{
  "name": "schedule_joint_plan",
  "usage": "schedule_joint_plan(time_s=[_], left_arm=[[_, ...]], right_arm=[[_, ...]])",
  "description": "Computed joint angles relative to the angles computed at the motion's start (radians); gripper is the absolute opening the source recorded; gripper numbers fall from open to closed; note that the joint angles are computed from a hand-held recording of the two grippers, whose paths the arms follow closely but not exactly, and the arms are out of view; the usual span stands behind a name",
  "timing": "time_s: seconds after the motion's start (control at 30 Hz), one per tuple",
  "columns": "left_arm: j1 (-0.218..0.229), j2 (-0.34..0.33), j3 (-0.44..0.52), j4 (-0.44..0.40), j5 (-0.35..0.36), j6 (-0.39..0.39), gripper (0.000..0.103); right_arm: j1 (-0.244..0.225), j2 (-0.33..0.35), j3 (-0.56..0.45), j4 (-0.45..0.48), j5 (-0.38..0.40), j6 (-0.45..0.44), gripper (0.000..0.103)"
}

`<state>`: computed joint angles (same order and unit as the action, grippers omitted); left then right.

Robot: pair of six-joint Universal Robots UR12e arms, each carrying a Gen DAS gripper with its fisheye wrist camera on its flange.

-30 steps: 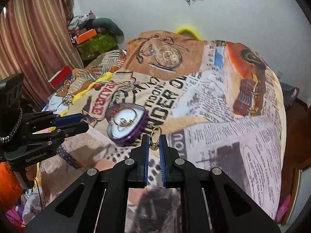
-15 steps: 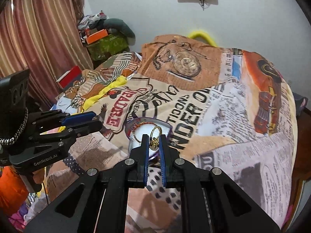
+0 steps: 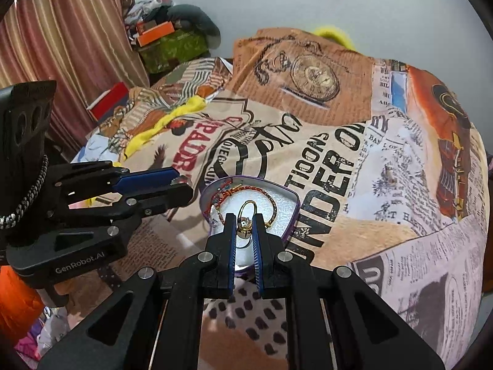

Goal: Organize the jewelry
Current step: 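Open both tools over the heart tin to drop the ring and earrings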

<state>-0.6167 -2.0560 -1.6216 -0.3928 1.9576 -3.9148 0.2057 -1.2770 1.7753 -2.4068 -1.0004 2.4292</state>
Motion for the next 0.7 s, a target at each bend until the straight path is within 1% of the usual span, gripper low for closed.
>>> schedule_joint_plan(time_s=[0.13, 0.23, 0.4, 0.7], left_arm=[[0.015, -0.011, 0.001, 0.015, -0.042, 0.007, 0.021], [0.023, -0.019, 0.009, 0.005, -0.061, 0.021, 0.021], [0.026, -0.031, 0.025, -0.014, -0.064, 0.045, 0.021], [0.023, -0.03, 0.032, -0.043, -0.056, 0.044, 0.021]], right_arm=[[0.011, 0.026, -0.027, 0.015, -0.025, 0.016, 0.009], [0.018, 0.044, -0.05, 0.036, -0.036, 0.021, 0.009], [0.026, 0.064, -0.076, 0.074, -0.041, 0.016, 0.009], [0.037, 0.072, -0.087, 0.089, -0.074, -0.002, 0.009]])
